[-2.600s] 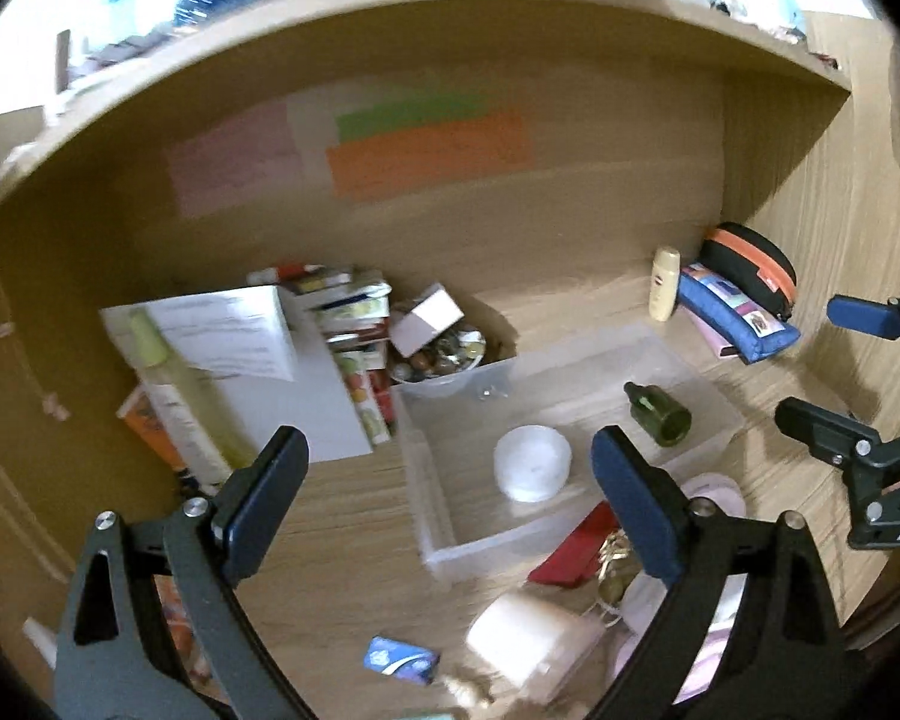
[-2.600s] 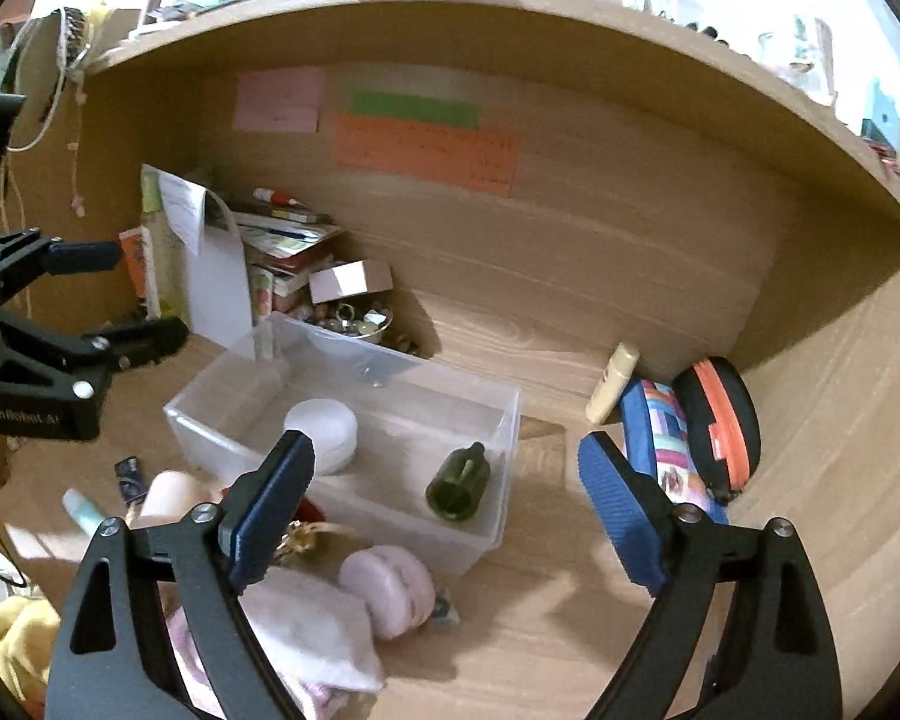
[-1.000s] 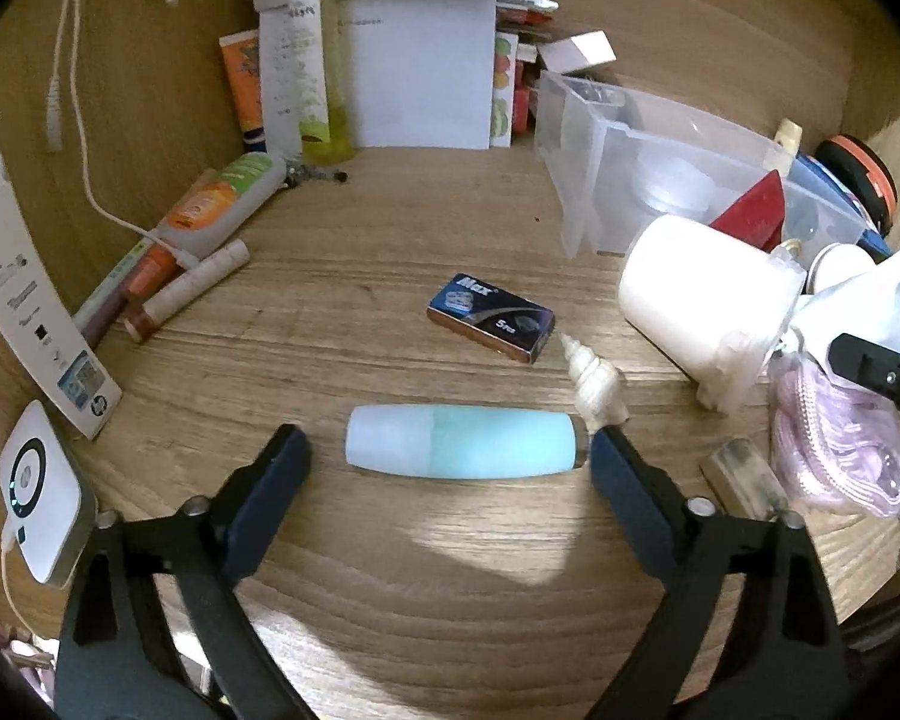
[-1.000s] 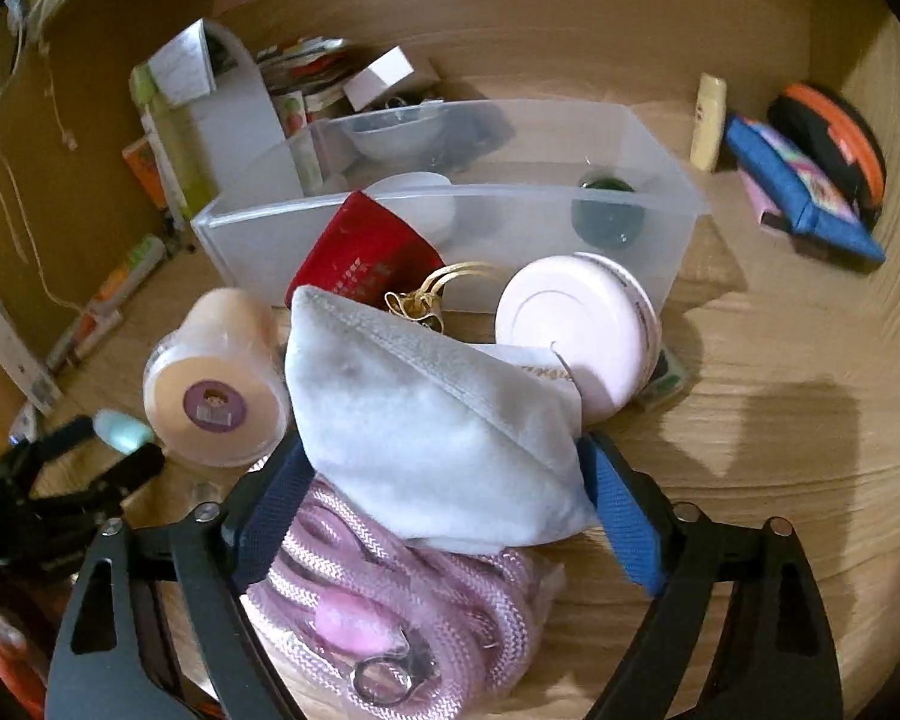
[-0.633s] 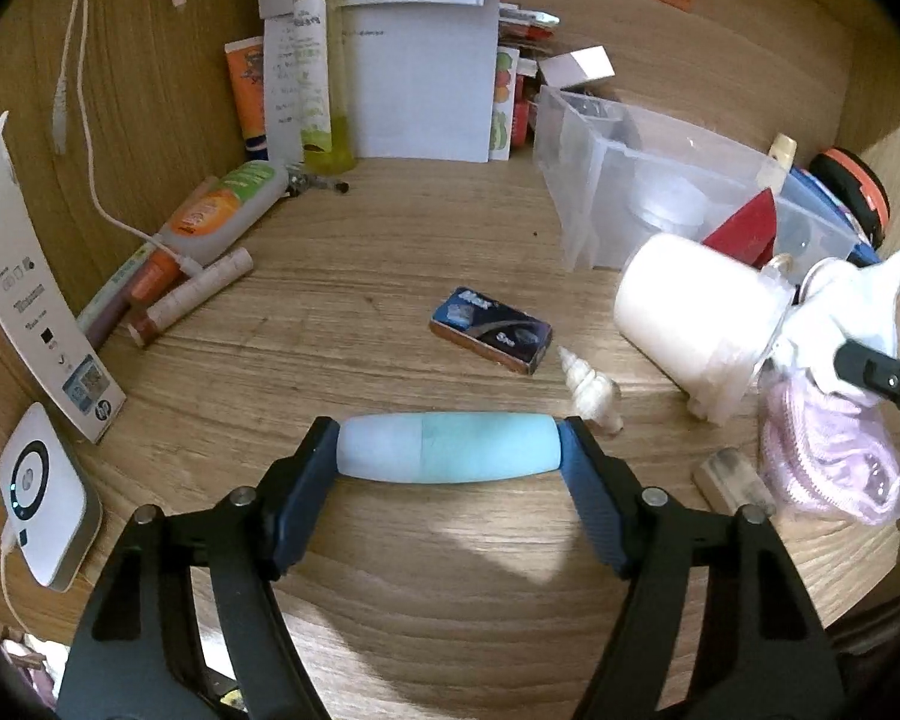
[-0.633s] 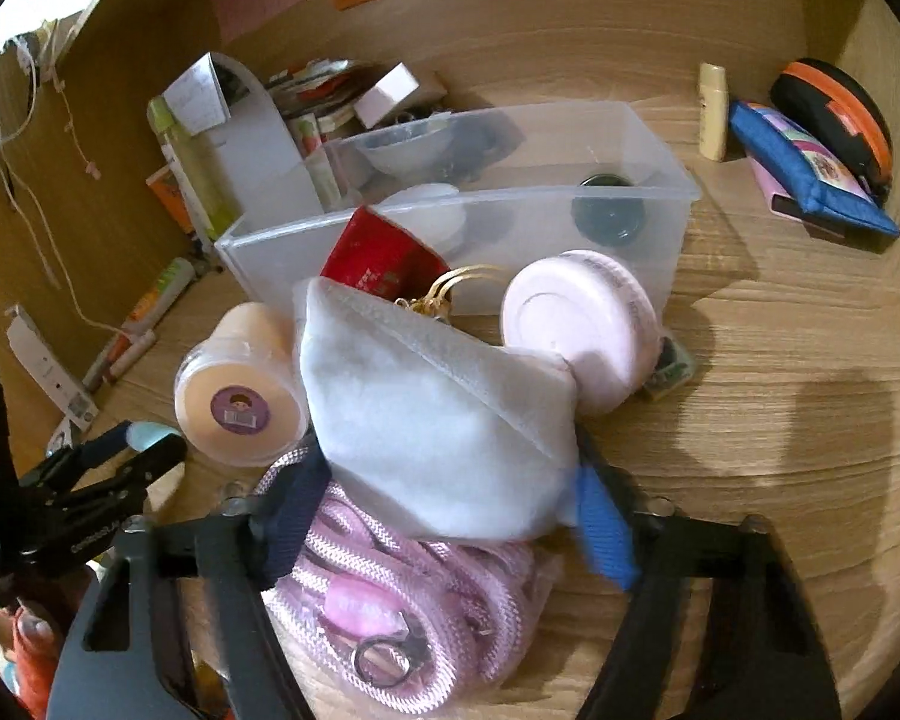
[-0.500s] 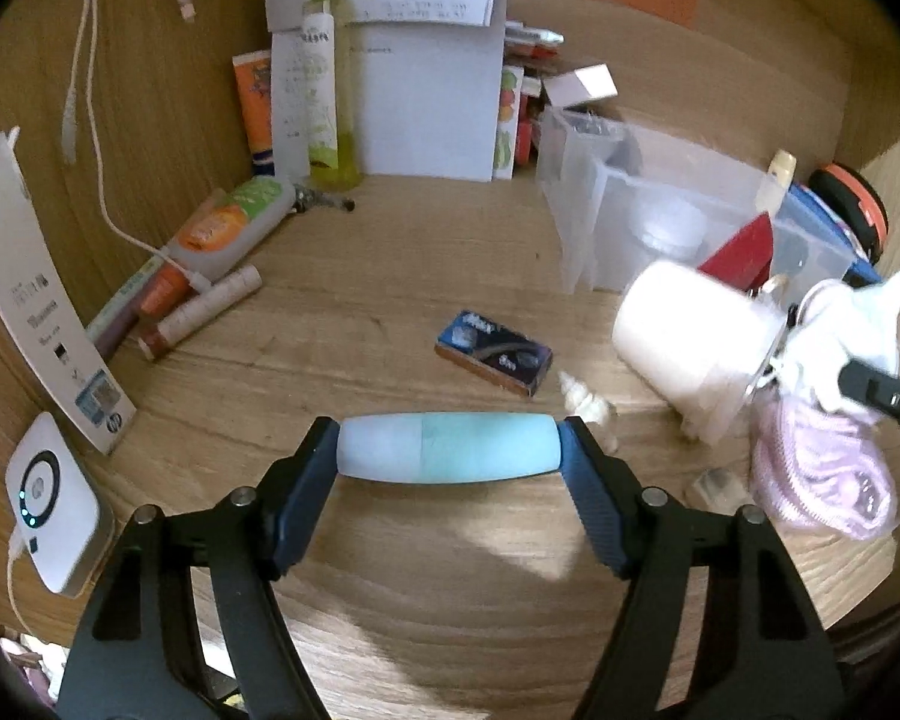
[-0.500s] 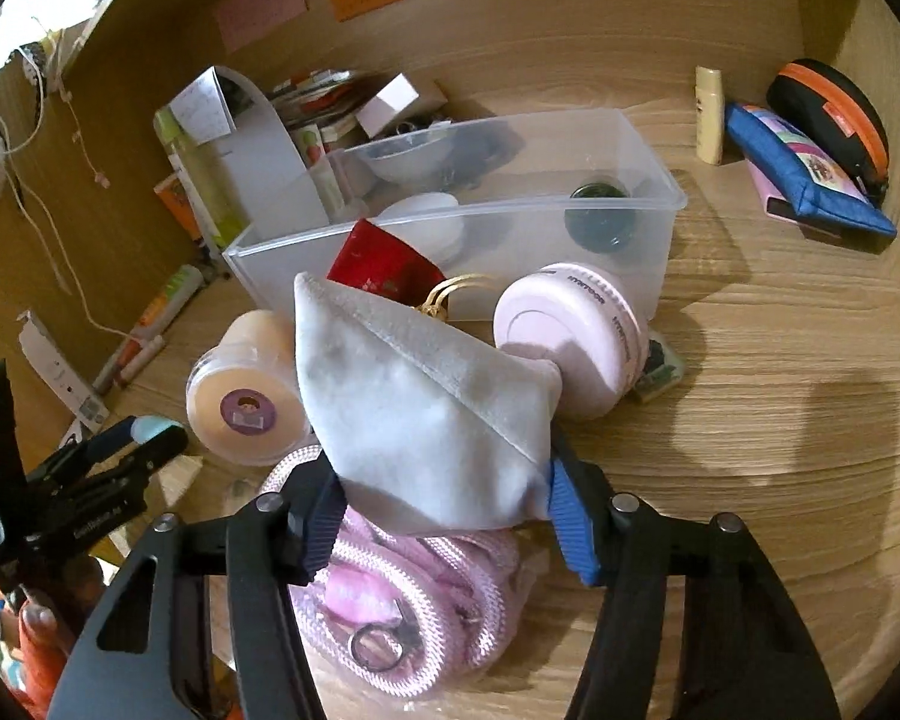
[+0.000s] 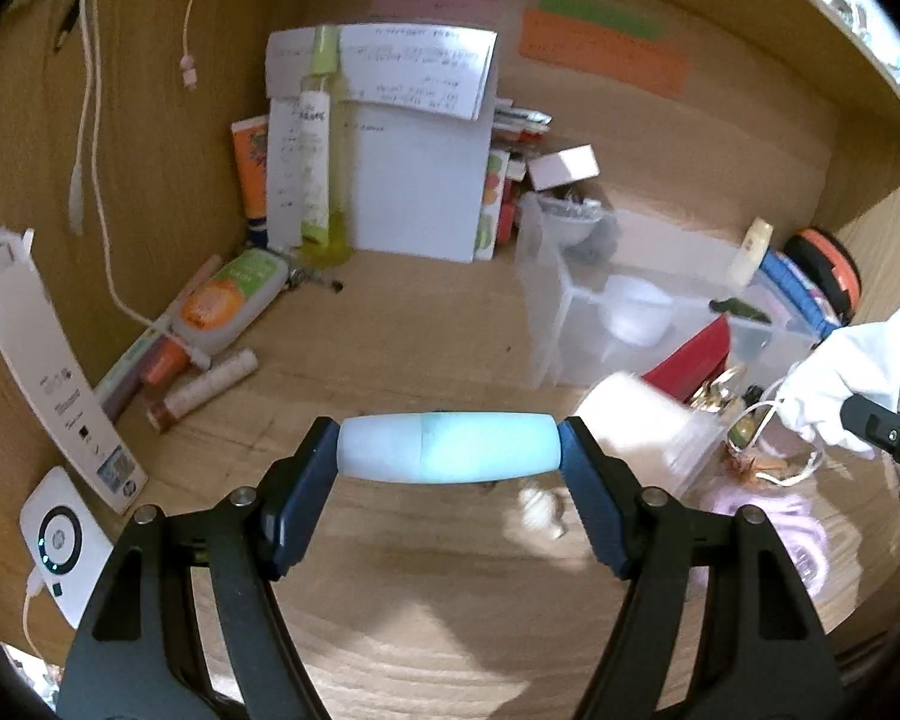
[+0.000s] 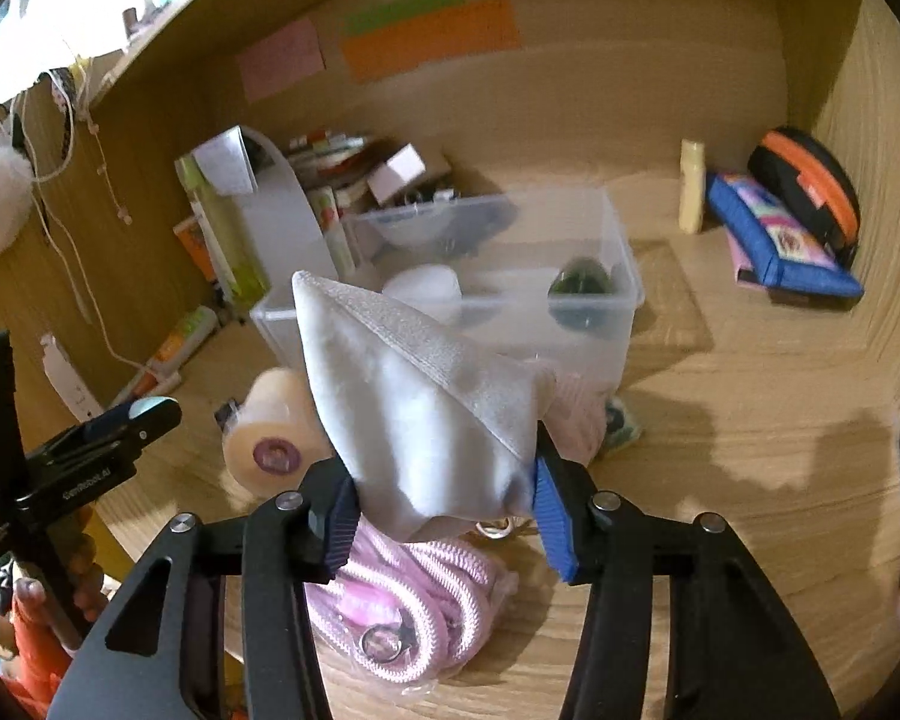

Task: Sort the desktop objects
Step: 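Lower the teal tube and white cloth bag into the clear box, open both tools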

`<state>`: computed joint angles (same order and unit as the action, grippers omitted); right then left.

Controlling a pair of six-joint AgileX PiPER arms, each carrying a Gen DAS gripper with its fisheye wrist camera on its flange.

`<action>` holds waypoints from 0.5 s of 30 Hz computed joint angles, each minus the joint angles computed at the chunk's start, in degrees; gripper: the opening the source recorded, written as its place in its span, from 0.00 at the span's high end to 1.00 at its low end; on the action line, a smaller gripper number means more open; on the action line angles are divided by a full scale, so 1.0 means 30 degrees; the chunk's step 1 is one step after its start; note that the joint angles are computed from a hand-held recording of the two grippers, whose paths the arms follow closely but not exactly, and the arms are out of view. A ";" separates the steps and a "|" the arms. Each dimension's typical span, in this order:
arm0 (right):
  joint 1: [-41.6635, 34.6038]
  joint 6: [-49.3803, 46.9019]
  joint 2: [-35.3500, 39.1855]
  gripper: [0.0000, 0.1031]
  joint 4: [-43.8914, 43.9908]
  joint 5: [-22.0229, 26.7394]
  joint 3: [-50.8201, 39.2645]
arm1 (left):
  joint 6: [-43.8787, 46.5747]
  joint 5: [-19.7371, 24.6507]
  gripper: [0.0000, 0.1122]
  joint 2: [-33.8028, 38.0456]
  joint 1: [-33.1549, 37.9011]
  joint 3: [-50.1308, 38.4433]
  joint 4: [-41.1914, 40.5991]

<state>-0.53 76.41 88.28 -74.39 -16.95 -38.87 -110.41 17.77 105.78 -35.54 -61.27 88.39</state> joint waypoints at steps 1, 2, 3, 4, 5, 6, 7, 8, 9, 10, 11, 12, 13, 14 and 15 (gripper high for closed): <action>-0.0001 0.0334 -0.0118 0.55 -0.0281 0.0080 -0.0111 | -0.0294 -0.0050 0.35 -0.0114 0.0009 0.0054 0.0244; -0.0046 0.0463 -0.0274 0.55 -0.0427 0.0125 -0.0198 | -0.0339 -0.0216 0.35 -0.0163 0.0045 -0.0040 0.0317; -0.0122 0.0716 -0.0411 0.55 -0.0743 0.0120 -0.0282 | -0.0352 -0.0266 0.35 -0.0184 0.0057 -0.0129 0.0313; -0.0182 0.0865 -0.0544 0.55 -0.0923 0.0151 -0.0367 | -0.0336 -0.0375 0.35 -0.0179 0.0091 -0.0309 0.0302; -0.0246 0.0859 -0.0693 0.55 -0.0990 0.0165 -0.0448 | -0.0170 -0.0469 0.35 -0.0248 0.0102 -0.0392 0.0149; -0.0229 0.0853 -0.0805 0.55 -0.1001 0.0245 -0.0517 | -0.0075 -0.0541 0.35 -0.0242 0.0128 -0.0537 0.0041; -0.0216 0.0965 -0.0913 0.55 -0.1109 0.0331 -0.0615 | 0.0236 -0.0722 0.35 -0.0214 0.0187 -0.0781 -0.0197; -0.0263 0.1089 -0.1014 0.55 -0.1250 0.0349 -0.0730 | 0.0415 -0.0823 0.35 -0.0213 0.0227 -0.0936 -0.0345; -0.0302 0.1245 -0.1059 0.55 -0.1439 0.0335 -0.0871 | 0.0662 -0.0920 0.35 -0.0174 0.0278 -0.1131 -0.0522; -0.0309 0.1433 -0.1093 0.55 -0.1614 0.0363 -0.0992 | 0.1075 -0.0946 0.35 -0.0123 0.0291 -0.1394 -0.0879; -0.0337 0.1553 -0.1132 0.55 -0.1710 0.0364 -0.1122 | 0.1482 -0.0971 0.35 -0.0070 0.0303 -0.1688 -0.1173; -0.0388 0.1680 -0.1138 0.55 -0.1879 0.0302 -0.1243 | 0.2009 -0.0958 0.35 -0.0029 0.0298 -0.1934 -0.1615; -0.0418 0.1813 -0.1166 0.55 -0.2026 0.0276 -0.1354 | 0.2586 -0.0950 0.35 0.0032 0.0298 -0.2277 -0.2106; -0.0449 0.2036 -0.1196 0.55 -0.2237 0.0248 -0.1493 | 0.3018 -0.1061 0.35 0.0058 0.0330 -0.2483 -0.2416; -0.0522 0.2332 -0.1223 0.55 -0.2569 0.0158 -0.1647 | 0.3758 -0.1149 0.35 0.0107 0.0373 -0.2759 -0.3061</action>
<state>-2.10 83.40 84.61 -82.09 -16.48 -43.81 -99.14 14.33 106.10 -34.42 -69.55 79.21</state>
